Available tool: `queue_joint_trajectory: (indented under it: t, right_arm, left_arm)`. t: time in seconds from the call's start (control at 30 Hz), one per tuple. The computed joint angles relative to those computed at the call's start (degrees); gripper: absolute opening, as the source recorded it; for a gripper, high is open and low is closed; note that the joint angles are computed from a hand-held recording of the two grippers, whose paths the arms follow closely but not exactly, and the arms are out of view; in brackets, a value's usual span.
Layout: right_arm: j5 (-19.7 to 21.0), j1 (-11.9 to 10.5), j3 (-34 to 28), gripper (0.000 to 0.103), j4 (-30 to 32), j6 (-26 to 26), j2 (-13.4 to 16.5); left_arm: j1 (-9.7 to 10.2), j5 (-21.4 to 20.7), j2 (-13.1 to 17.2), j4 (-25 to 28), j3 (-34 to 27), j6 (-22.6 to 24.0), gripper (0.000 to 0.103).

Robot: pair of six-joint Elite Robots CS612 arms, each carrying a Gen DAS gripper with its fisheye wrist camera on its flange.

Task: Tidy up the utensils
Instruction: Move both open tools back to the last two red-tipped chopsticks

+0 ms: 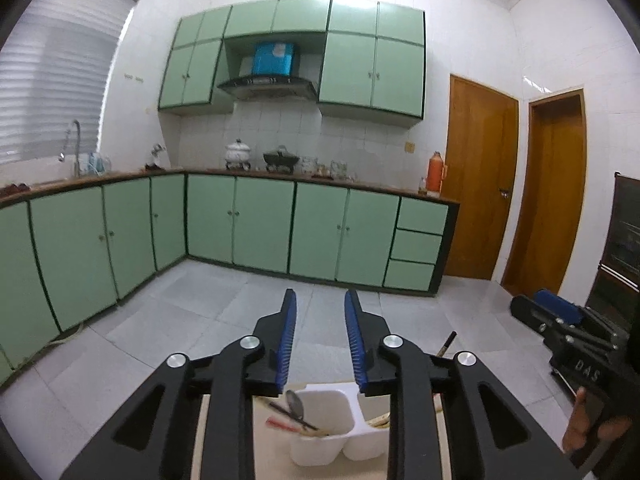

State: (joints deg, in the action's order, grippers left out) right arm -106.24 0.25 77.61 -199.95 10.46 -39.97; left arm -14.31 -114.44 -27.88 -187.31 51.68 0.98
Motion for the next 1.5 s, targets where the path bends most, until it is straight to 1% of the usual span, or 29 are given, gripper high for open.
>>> queue_joint_trajectory:
  t: [0.07, 0.17, 0.27, 0.3, 0.33, 0.37, 0.4, 0.43, 0.5, 0.57, 0.63, 0.7, 0.77, 0.93, 1.07, 1.2, 1.37, 1.5]
  right_arm:
    - [-0.7, 0.2, 2.0, 0.066, -1.9, 0.5, -0.9]
    - [-2.3, 1.1, 5.4, 0.071, -5.2, 0.7, -2.1]
    - [-3.9, 1.9, 8.2, 0.078, -7.6, 0.5, -2.8]
    - [-4.3, 2.2, 9.1, 0.081, -8.1, 0.5, -3.0]
    - [-4.5, 2.4, 9.9, 0.083, -8.4, 0.4, -3.2]
    - [-4.9, 2.8, 10.5, 0.088, -8.5, 0.3, -3.3]
    - [-5.7, 3.3, 11.6, 0.091, -8.8, 0.2, -3.3]
    - [-6.3, 3.6, 12.1, 0.091, -8.7, 0.3, -3.3]
    - [-7.0, 4.2, 13.5, 0.095, -8.1, 1.2, -3.4]
    - [-6.7, 4.5, 14.8, 0.095, -7.0, 3.1, -3.5]
    - [-5.9, 4.7, 15.9, 0.096, -6.3, 4.6, -3.7]
    - [-6.1, 5.1, 17.0, 0.097, -5.7, 5.9, -3.7]
    - [-6.2, 5.5, 17.6, 0.097, -4.8, 7.1, -3.7]
    - [-6.6, 6.5, 19.0, 0.097, -2.4, 8.2, -3.2]
    - [-7.0, 7.1, 19.8, 0.097, -1.6, 9.0, -2.6]
    - [-7.1, 7.8, 20.3, 0.097, -1.6, 9.8, -1.8]
    - [-5.9, 9.0, 19.9, 0.097, 0.5, 11.8, -0.6]
    - [-7.0, 10.2, 18.8, 0.097, 2.2, 12.3, 0.6]
  left_arm:
    - [0.17, 0.8, -1.4, -2.7, 2.9, 0.4, 0.034]
    - [0.44, 1.2, -3.9, -7.1, 8.8, 1.7, 0.042]
    - [0.81, 0.4, -5.8, -9.1, 13.6, 2.4, 0.049]
    - [0.94, 0.1, -6.4, -9.4, 15.1, 2.7, 0.050]
    - [1.05, 0.0, -6.8, -9.7, 16.5, 3.0, 0.054]
    - [1.16, 0.1, -7.4, -10.0, 18.3, 3.4, 0.061]
    - [1.25, 0.3, -7.9, -10.2, 19.8, 3.7, 0.064]
    - [1.37, 0.2, -8.1, -10.3, 20.7, 3.9, 0.068]
    - [1.67, -0.3, -8.7, -10.0, 23.0, 4.7, 0.071]
    - [1.93, -0.8, -8.9, -9.3, 24.8, 5.3, 0.074]
    - [2.05, -0.9, -9.1, -8.2, 25.9, 5.9, 0.076]
    - [2.16, -0.5, -9.2, -8.6, 27.2, 6.8, 0.081]
    - [2.37, -0.3, -9.2, -9.5, 28.3, 7.2, 0.091]
    - [2.76, 0.3, -9.1, -10.0, 30.4, 9.2, 0.093]
    - [3.01, 1.3, -9.1, -10.9, 32.3, 10.4, 0.097]
    - [3.34, 2.7, -8.8, -10.5, 33.1, 11.2, 0.097]
    - [3.77, 4.1, -8.6, -9.5, 33.8, 11.4, 0.097]
    - [4.00, 5.0, -8.6, -9.9, 34.8, 12.0, 0.097]
